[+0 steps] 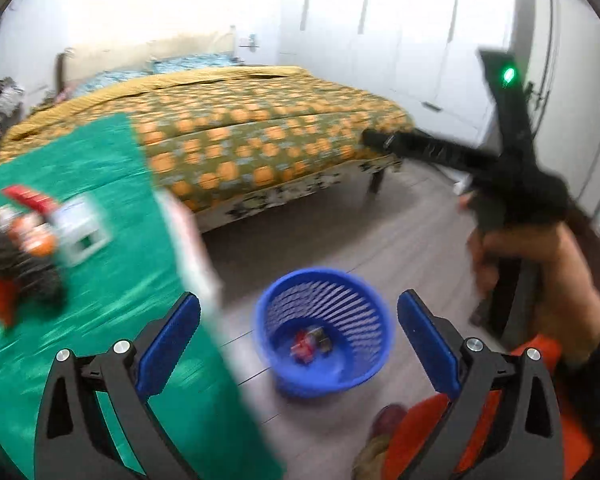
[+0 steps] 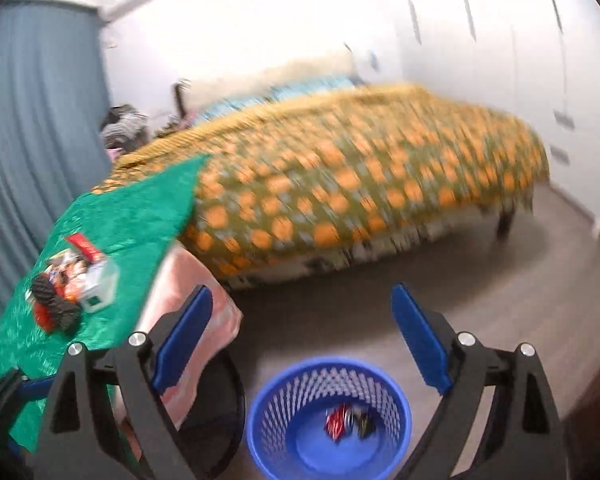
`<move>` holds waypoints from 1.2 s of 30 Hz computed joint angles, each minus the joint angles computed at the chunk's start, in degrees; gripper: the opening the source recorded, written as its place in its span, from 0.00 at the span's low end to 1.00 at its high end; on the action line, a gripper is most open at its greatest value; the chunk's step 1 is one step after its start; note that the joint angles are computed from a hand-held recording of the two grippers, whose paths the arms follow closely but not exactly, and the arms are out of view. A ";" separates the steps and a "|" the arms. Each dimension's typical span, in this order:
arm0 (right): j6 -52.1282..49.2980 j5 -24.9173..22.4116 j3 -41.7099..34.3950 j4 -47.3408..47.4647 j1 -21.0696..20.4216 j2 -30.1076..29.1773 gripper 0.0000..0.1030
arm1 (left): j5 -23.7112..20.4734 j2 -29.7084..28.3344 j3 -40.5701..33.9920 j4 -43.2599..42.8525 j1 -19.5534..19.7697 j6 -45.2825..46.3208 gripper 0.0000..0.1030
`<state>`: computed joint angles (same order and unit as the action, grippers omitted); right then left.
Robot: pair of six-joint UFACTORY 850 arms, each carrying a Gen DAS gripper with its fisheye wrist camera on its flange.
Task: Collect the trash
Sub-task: 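Return both tools to the pile and grasp the white milk carton with the left tool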
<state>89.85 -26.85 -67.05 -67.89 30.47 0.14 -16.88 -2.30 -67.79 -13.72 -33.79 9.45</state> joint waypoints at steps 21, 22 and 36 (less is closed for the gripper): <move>-48.96 -1.83 -30.04 41.93 19.60 -27.77 0.86 | -4.81 9.04 8.43 -1.36 33.13 9.65 0.95; -52.03 -2.85 -33.06 44.82 19.53 -30.12 0.86 | -4.70 7.16 6.73 -2.69 34.36 11.50 0.95; -62.72 -10.09 -43.87 53.79 18.94 -38.53 0.89 | -12.70 -15.70 -16.55 -17.15 39.95 28.38 0.95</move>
<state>27.13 -36.94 -110.92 -14.10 49.41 -38.40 -29.58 -18.01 -84.34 -30.88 6.16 37.83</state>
